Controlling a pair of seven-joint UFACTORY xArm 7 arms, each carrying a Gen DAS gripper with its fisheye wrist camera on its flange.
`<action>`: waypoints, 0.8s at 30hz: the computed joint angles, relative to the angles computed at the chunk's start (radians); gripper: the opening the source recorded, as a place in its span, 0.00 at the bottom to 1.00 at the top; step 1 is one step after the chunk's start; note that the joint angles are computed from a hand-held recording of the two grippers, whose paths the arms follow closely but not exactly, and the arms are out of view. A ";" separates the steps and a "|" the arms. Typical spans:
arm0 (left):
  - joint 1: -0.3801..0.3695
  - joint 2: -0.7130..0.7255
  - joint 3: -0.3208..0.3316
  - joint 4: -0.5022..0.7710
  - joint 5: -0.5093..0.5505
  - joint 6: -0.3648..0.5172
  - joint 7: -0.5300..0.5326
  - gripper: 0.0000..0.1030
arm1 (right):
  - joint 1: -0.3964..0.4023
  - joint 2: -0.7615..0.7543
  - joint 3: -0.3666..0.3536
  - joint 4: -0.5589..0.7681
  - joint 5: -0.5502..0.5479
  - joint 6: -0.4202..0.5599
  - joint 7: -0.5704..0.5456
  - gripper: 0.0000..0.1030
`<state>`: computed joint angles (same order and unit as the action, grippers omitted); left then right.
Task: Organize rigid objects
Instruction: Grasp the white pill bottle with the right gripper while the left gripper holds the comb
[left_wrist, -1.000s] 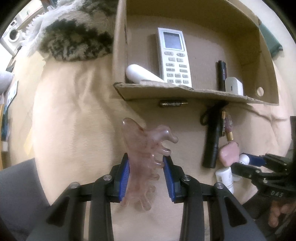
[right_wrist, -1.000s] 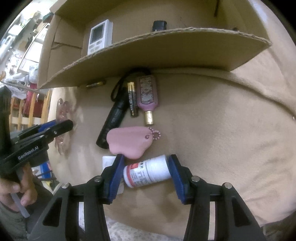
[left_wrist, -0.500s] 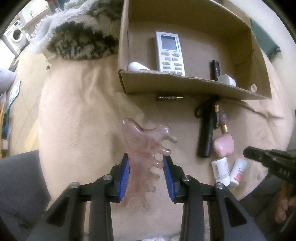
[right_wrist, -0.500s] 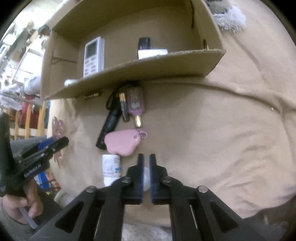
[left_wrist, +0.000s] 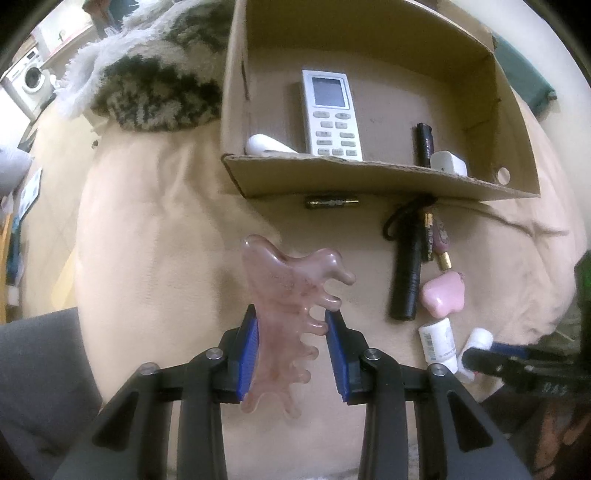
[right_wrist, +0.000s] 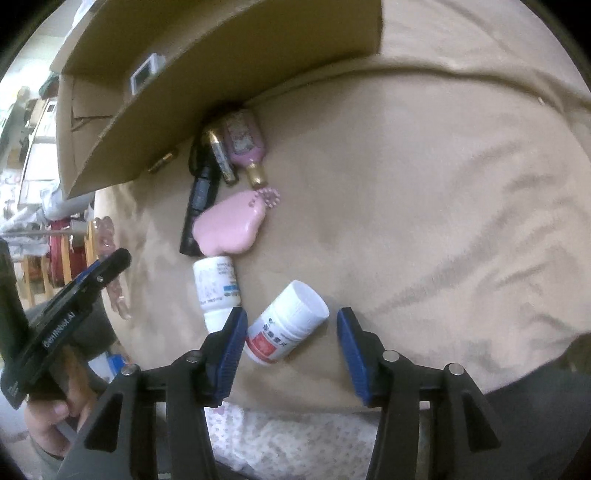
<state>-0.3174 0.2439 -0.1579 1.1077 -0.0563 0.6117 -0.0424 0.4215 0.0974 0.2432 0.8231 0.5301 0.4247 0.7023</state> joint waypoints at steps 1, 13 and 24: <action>0.001 0.001 0.000 0.002 -0.003 0.001 0.001 0.31 | 0.005 0.001 -0.004 -0.002 -0.026 -0.004 0.021 0.46; 0.023 -0.079 -0.006 -0.048 -0.051 -0.043 0.020 0.31 | 0.029 -0.084 -0.055 -0.031 -0.530 -0.083 0.378 0.27; 0.013 -0.105 -0.007 0.119 -0.114 -0.024 0.073 0.31 | -0.100 -0.214 -0.006 -0.029 -0.876 -0.160 0.614 0.27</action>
